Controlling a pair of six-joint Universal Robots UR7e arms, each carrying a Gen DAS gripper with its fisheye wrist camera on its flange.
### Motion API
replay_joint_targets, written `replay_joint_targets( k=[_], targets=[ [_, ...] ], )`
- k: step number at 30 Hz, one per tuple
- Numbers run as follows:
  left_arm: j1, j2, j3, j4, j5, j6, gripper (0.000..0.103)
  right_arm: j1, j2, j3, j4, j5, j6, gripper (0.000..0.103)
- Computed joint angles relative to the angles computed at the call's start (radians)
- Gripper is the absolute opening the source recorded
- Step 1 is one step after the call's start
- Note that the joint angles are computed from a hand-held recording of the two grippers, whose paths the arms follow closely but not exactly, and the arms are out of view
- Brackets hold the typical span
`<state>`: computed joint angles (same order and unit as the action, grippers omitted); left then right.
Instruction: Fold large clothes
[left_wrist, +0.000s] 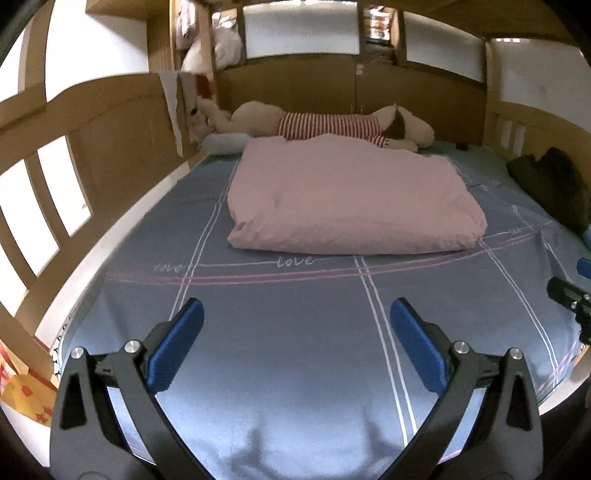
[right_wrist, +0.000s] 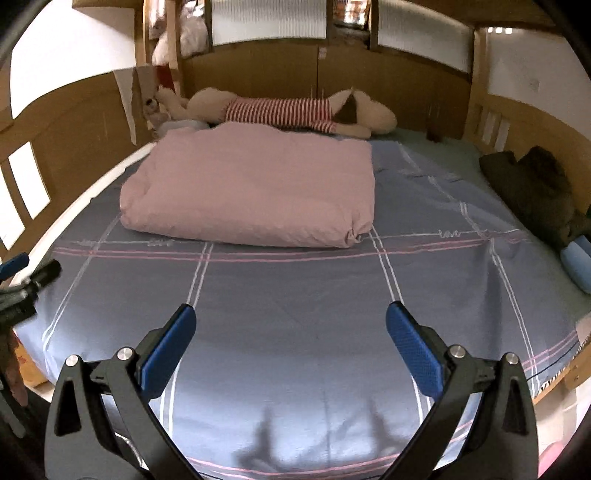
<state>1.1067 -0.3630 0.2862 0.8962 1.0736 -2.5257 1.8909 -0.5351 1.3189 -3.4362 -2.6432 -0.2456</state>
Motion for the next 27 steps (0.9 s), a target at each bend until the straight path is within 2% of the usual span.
replay_joint_targets(
  k=[2,5,7,11,15,21,27],
  targets=[
    [-0.004,-0.048,0.094,-0.067,-0.003,0.002,0.101,0.009,0.011,-0.001,-0.026,-0.003,-0.003,0.102],
    [-0.009,-0.033,0.062,-0.03,0.002,-0.037,0.101,0.019,0.027,0.003,-0.062,0.002,0.014,0.102],
    [-0.01,-0.051,0.091,-0.06,0.018,-0.047,0.101,0.027,0.047,-0.012,-0.071,0.01,0.01,0.102],
    [-0.012,-0.136,0.252,-0.232,0.017,-0.039,0.101,0.038,0.109,-0.1,-0.122,0.014,-0.102,0.102],
    [-0.018,-0.189,0.354,-0.345,-0.026,-0.058,0.101,0.034,0.126,-0.135,-0.098,0.034,-0.09,0.102],
    [-0.022,-0.172,0.329,-0.327,-0.043,-0.007,0.101,0.034,0.139,-0.158,-0.089,0.051,-0.102,0.102],
    [-0.022,-0.119,0.226,-0.216,-0.03,-0.033,0.101,0.035,0.145,-0.167,-0.102,0.046,-0.106,0.102]
  ],
)
